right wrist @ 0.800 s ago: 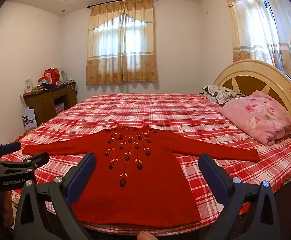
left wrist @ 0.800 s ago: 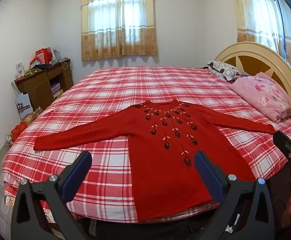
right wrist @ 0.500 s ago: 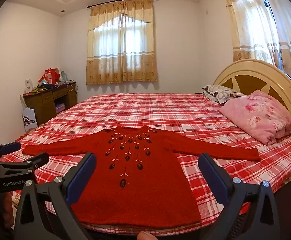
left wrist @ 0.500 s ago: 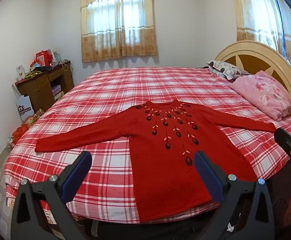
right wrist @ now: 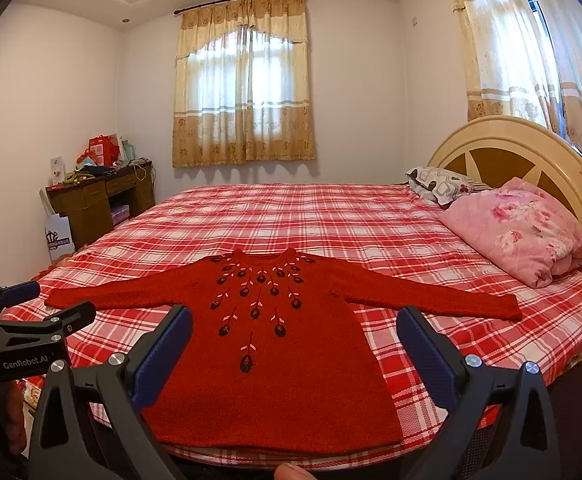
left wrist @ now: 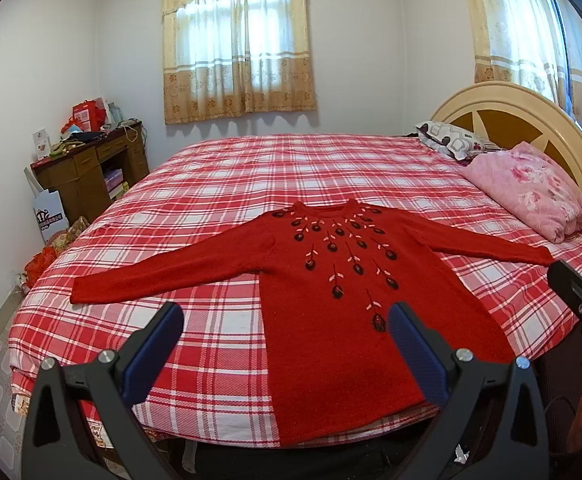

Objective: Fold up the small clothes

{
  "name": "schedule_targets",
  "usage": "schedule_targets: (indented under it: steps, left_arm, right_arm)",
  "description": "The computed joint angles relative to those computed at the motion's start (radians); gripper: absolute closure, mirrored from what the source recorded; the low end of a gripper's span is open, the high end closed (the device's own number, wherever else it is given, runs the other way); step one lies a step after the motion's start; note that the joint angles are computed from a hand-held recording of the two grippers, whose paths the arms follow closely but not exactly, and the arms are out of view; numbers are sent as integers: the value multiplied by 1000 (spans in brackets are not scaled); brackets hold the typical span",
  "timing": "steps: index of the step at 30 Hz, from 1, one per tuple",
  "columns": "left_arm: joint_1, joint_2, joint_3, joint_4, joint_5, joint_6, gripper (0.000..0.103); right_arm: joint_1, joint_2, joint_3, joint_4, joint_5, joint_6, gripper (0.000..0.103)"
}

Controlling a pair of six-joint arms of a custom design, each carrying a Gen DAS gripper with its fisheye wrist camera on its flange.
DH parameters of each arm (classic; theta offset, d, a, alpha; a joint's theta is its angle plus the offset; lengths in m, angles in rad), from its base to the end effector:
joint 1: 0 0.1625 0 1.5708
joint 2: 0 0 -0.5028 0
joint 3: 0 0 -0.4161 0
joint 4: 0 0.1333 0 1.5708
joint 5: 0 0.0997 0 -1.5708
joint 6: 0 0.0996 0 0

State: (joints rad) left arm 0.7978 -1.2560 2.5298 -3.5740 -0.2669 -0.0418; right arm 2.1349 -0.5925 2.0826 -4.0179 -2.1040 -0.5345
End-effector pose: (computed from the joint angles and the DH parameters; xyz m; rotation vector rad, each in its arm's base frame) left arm -0.0937 -0.4245 0.2896 0.1598 1.9429 -1.2221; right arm 0.3790 -0.4444 0.0606 0.9467 -2.1867 1.2332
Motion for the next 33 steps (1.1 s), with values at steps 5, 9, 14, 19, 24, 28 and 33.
schedule_targets:
  steps: [5,9,14,19,24,28,33]
  left_arm:
    - [0,-3,1,6,-1,-5,0]
    - [2,-6,-1,14,-4,-8,0]
    - [2,-7,0,13,-4,-10,0]
    - [2,-10,0,17,-6,-9,0]
    - [3,-10,0,19,-8,-11,0]
    - [4,-12,0,23,-9,-14,0]
    - [7,-16,-2,35,-11,-23,0]
  right_arm:
    - [-4,-3,1,4,6,0,1]
    - [-2,-2,0,6,3,2,1]
    - [-3,0,-1,8,4,1,1]
    - [-3,2,3,7,6,1,1]
    - [-7,0,1,18,10,2,1]
    - [-9,0,1,26,11,5,1]
    - [-9,1,2,26,11,6,1]
